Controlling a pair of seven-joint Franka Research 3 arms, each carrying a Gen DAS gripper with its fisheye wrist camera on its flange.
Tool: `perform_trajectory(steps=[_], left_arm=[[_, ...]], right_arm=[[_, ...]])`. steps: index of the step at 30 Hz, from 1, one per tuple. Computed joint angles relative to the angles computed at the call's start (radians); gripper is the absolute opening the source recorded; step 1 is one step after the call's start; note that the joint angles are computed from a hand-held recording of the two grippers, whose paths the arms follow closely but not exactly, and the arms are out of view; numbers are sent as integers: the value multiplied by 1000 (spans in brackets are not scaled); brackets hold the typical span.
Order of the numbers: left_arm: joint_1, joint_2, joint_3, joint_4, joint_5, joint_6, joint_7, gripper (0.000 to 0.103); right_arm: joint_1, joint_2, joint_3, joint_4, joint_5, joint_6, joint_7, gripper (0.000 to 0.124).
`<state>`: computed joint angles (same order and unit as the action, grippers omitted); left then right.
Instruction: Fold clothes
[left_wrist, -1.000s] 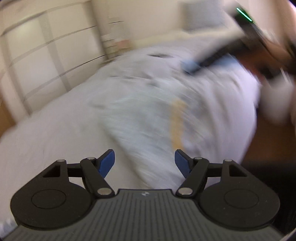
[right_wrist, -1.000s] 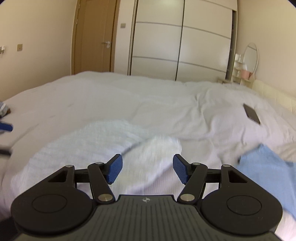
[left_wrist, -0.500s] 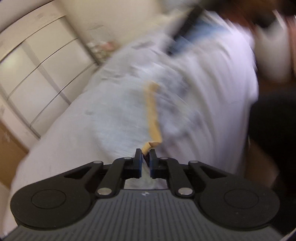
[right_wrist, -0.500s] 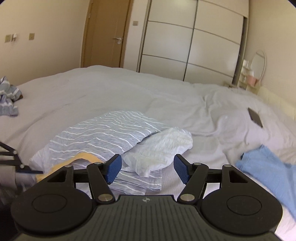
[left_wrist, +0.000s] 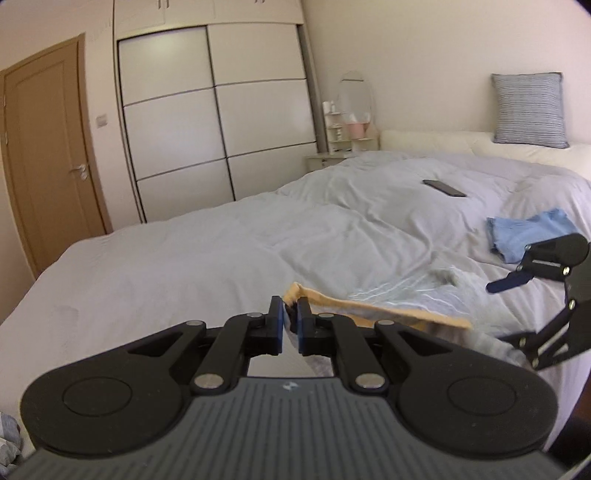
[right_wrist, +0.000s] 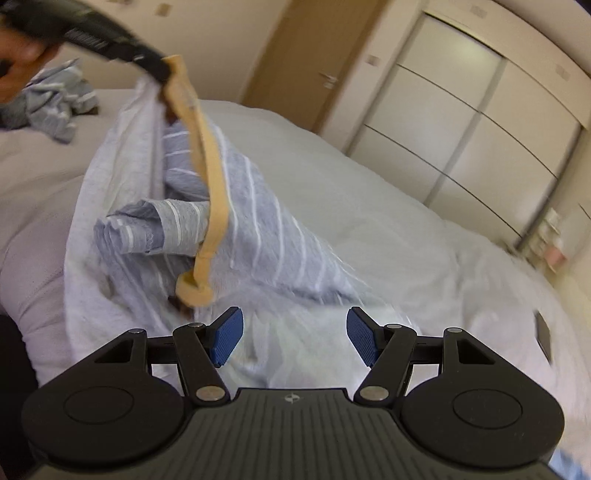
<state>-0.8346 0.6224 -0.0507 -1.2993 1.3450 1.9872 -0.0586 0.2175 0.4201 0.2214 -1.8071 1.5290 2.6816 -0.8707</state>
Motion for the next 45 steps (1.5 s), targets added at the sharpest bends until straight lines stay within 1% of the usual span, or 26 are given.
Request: perform_trajectory(steps=[2,5,7,8,9,11,13,14,15,16,17,19,21,23,24,25,28,29,30,31,33,34,35,37,40,45], left_arm=[[14,-9,4,-7,-25,-25,2,6],[49,-18,10,-28,-59,-67,7,6],[90,-11,7,-29,-90,-53,16,6],[110,-8,6,-28,-106,-42,22,6],[123,2,4,-15,-122,-38,42,6],[135,32,1,30,-156,-39,99,6],[142,38,-5,50,-208,-40,132,6],[146,37,-9,57,-236,-42,146,6],[149,37,-12,65,-263,-44,159,6],[153,37,-16,73,-291,-46,173,6],[156,37,-20,81,-319,-50,186,6],[166,24,-24,82,-367,-49,197,6],[179,11,-30,79,-412,-39,195,6],[189,4,-36,79,-447,-34,204,6],[193,1,-37,79,-460,-34,212,6],[196,-1,-37,79,-469,-33,222,7],[204,-1,-40,83,-493,-34,254,7],[206,1,-39,82,-496,-33,269,8],[209,-1,-39,76,-498,-28,284,8],[212,-4,-40,68,-500,-22,299,8],[220,-26,-44,35,-499,9,325,8],[224,-39,-47,22,-498,26,335,7],[228,-54,-49,9,-496,42,346,7],[231,-86,-55,-6,-486,65,372,6],[226,-121,-64,18,-460,81,440,6],[180,-107,-60,190,-415,42,570,6]], right_arm=[[10,51,-6,57,-94,-40,33,67],[7,147,12,165,-186,-69,81,72],[18,232,17,269,-253,-65,161,72],[28,276,13,331,-294,-68,226,73],[39,318,2,400,-344,-89,324,73],[50,399,-13,539,-422,-150,525,72],[52,455,-25,645,-479,-204,710,72],[33,475,2,682,-532,-216,813,71],[32,468,-5,684,-533,-234,866,71],[32,437,-19,652,-508,-241,872,72],[12,409,3,618,-512,-234,887,71],[-28,323,37,506,-519,-231,835,71],[-45,255,45,425,-581,-262,794,69],[-28,225,35,394,-657,-278,768,55],[-18,225,34,387,-684,-273,751,53],[-3,237,29,397,-711,-269,757,50],[47,310,18,486,-801,-285,829,49],[42,325,47,492,-835,-261,832,47],[58,319,41,462,-817,-217,780,47],[61,317,51,436,-820,-162,745,45],[74,319,45,429,-842,-105,769,31],[79,317,40,425,-854,-81,790,12],[85,315,35,420,-867,-57,813,10],[83,295,28,424,-888,-49,877,9],[77,257,26,454,-915,-47,949,9],[73,235,23,614,-956,-59,1020,9]])
